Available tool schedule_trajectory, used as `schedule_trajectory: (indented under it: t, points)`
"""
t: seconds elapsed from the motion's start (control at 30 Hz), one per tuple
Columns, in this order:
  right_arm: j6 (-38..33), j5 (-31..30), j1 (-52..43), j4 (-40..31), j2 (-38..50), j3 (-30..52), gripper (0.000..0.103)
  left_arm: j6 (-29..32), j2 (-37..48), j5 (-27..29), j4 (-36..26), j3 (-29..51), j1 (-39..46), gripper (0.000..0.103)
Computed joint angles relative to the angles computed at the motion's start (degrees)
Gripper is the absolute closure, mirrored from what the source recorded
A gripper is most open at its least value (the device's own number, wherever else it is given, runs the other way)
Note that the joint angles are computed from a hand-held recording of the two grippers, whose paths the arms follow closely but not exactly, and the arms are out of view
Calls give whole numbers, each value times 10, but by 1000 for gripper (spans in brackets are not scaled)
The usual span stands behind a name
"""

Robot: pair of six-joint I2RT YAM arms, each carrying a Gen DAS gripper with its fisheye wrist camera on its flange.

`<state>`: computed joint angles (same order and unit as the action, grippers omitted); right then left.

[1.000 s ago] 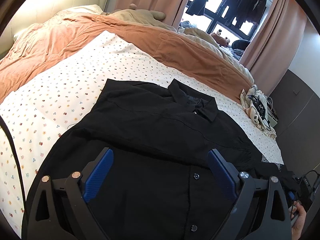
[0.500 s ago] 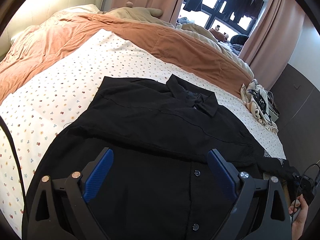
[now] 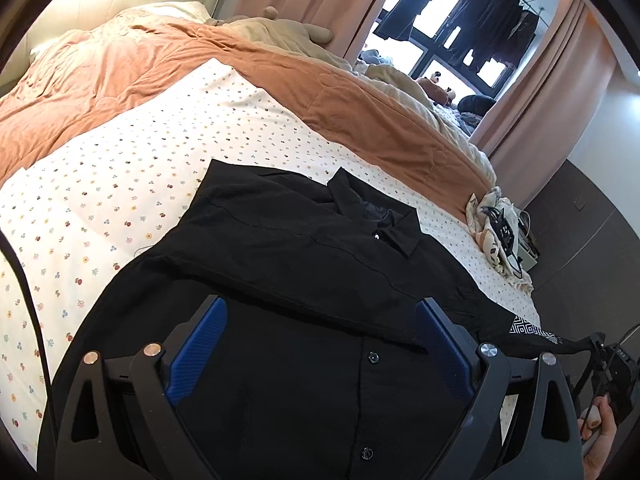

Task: Fold large clothes
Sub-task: 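Fold the held sleeve over the shirt back with the right tool and release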

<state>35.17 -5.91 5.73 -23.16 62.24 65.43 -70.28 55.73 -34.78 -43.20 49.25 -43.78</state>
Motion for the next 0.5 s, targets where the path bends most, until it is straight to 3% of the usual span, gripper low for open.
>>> schedule_trajectory:
  t: [0.13, 0.33, 0.5]
  points:
    - [21, 29, 68, 14, 5, 1, 100, -11, -39, -6, -24, -6, 2, 6]
    - [68, -38, 93, 85, 22, -30, 100, -15, -91, -22, -85, -12, 7, 6]
    - [74, -72, 95, 122, 54, -36, 100, 8, -141, 8, -92, -34, 54, 6]
